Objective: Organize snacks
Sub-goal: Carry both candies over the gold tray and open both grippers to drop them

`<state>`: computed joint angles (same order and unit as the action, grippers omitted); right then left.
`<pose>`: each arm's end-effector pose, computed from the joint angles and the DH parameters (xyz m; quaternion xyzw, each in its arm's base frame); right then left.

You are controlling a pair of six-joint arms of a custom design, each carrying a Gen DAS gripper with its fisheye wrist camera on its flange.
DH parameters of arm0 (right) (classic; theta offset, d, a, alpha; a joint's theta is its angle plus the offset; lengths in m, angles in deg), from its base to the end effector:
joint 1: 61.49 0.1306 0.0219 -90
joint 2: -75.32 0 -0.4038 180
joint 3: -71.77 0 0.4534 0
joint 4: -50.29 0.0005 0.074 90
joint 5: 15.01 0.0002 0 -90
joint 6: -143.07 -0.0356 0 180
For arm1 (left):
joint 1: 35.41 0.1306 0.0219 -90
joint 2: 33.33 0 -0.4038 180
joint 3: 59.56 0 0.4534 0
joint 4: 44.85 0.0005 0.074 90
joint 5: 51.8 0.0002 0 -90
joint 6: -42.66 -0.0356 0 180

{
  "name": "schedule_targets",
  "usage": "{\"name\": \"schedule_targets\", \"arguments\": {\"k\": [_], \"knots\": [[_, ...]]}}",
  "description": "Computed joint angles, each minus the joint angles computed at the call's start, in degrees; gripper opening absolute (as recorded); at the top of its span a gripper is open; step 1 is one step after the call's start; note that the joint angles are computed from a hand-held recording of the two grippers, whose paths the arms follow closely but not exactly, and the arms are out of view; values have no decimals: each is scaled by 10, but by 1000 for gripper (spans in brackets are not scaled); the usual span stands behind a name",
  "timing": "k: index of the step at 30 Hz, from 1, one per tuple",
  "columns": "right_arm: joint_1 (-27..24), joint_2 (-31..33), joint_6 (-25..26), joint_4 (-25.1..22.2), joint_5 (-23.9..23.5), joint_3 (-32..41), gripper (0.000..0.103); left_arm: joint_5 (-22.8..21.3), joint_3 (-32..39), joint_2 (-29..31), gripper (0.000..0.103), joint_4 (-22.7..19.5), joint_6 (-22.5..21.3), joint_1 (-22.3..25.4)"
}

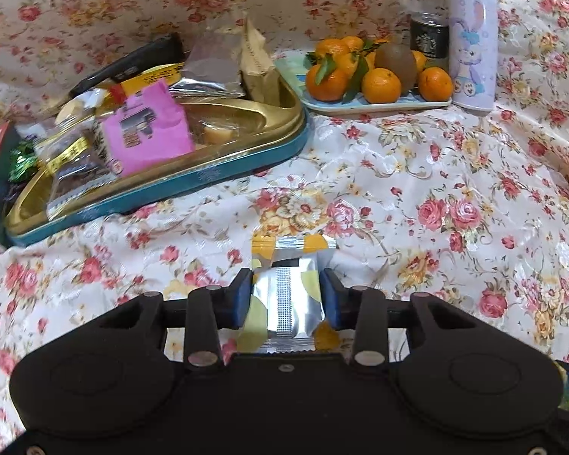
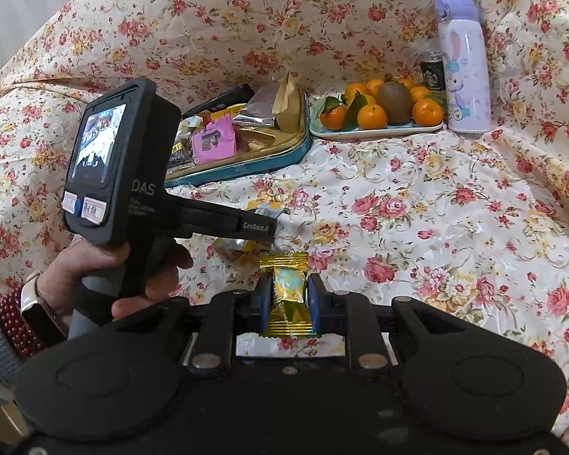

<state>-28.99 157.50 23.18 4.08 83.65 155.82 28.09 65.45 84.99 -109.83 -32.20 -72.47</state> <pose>0.4232 0.2627 0.4690 0.0084 0.9195 0.1409 0.3670 0.5788 -0.4299 0.4460 0.1585 0.9453 -0.0436 0.2817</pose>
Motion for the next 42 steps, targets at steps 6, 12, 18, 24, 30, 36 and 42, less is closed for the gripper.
{"name": "schedule_targets", "arguments": {"k": [6,12,18,24,30,36,42], "knots": [[13,-24,-7,-6,29,-5,21,-42,-37,-46,46,13,13,-9],[38,-58,-10,-9,66,-16,21,-113,-89,-123,46,28,19,-33],[85,-104,-6,-9,124,-34,21,-138,-144,-210,46,9,71,-58],[144,-151,11,7,195,-58,21,-206,-206,-283,46,0,123,-95],[201,-192,-18,3,240,-85,21,-243,-251,-329,46,-38,193,-131],[251,-224,-72,-15,278,-106,21,-240,-279,-353,46,-79,270,-169],[305,-249,-110,-33,321,-122,21,-283,-287,-356,46,-117,317,-210]]}}
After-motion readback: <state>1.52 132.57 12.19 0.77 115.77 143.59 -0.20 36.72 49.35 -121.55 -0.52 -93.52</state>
